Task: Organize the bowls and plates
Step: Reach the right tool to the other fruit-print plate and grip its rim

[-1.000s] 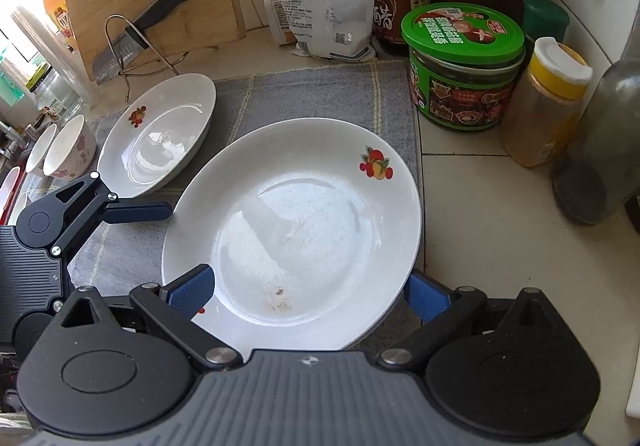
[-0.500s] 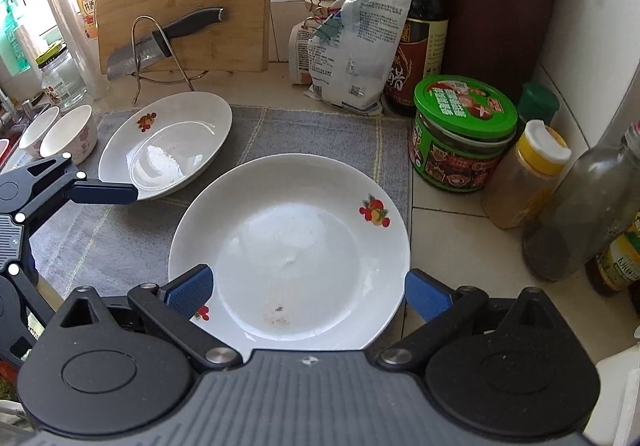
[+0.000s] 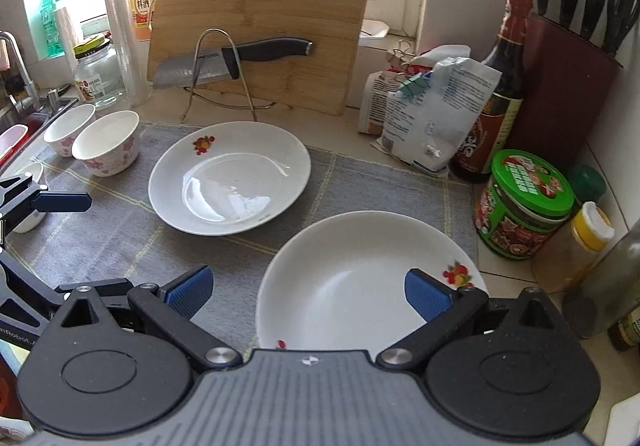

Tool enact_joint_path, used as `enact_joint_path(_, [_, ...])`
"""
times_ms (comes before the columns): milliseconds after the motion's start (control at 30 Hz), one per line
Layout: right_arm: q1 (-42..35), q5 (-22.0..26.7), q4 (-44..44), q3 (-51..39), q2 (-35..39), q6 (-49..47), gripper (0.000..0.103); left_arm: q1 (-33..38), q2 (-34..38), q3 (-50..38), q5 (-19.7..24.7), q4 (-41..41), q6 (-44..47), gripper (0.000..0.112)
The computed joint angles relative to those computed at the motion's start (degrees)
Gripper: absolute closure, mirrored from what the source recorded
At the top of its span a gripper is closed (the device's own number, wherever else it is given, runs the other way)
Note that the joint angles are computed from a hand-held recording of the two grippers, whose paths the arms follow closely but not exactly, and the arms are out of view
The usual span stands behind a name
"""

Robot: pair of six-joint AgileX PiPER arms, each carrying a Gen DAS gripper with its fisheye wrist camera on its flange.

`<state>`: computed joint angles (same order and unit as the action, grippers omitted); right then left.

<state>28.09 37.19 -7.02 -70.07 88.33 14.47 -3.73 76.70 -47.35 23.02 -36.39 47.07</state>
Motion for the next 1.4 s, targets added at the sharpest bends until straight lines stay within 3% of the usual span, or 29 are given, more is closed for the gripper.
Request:
enact_joint_path(333, [10.63, 3.38, -12.55, -4.25, 3.86, 22.83, 0.0, 13.39, 0.49, 2.91, 3.33, -14.97, 22.77, 0.01])
enact_joint_path(500, [13.07, 6.74, -15.43, -6.54, 5.38, 25.07, 0.0, 15.57, 4.6, 2.51, 5.78, -22.62, 32.9, 0.01])
enact_joint_path(700, [8.64, 5.57, -5.72, -10.66, 9.85, 11.5, 0.0, 10.75, 6.25, 4.37, 1.38, -27.7, 36.28, 0.01])
enact_joint_path(800, [6.15, 5.92, -0.31, -13.92, 12.86, 3.88, 0.0, 6.73, 7.07, 3.95, -2.86, -22.86, 28.11, 0.01])
enact_joint_path(1033, [-0.37, 7.91, 11.34, -23.65, 20.4, -11.82, 0.0, 1.22, 10.66, 1.07, -8.14, -15.88, 18.81, 0.01])
enact_joint_path(1233, [-3.59, 12.64, 15.77, -32.55, 27.11, -18.89, 0.0, -1.1, 15.2, -2.78, -9.32, -10.54, 12.15, 0.01])
enact_joint_path(1333, [-5.07, 15.33, 18.35, -36.61, 30.44, -20.96, 0.0, -1.09, 17.38, -4.64, -7.82, -7.97, 8.84, 0.01])
enact_joint_path(1400, [-5.97, 17.2, 19.78, -39.46, 32.71, -22.14, 0.0, -0.94, 18.23, -5.02, -7.91, -9.61, 10.81, 0.01])
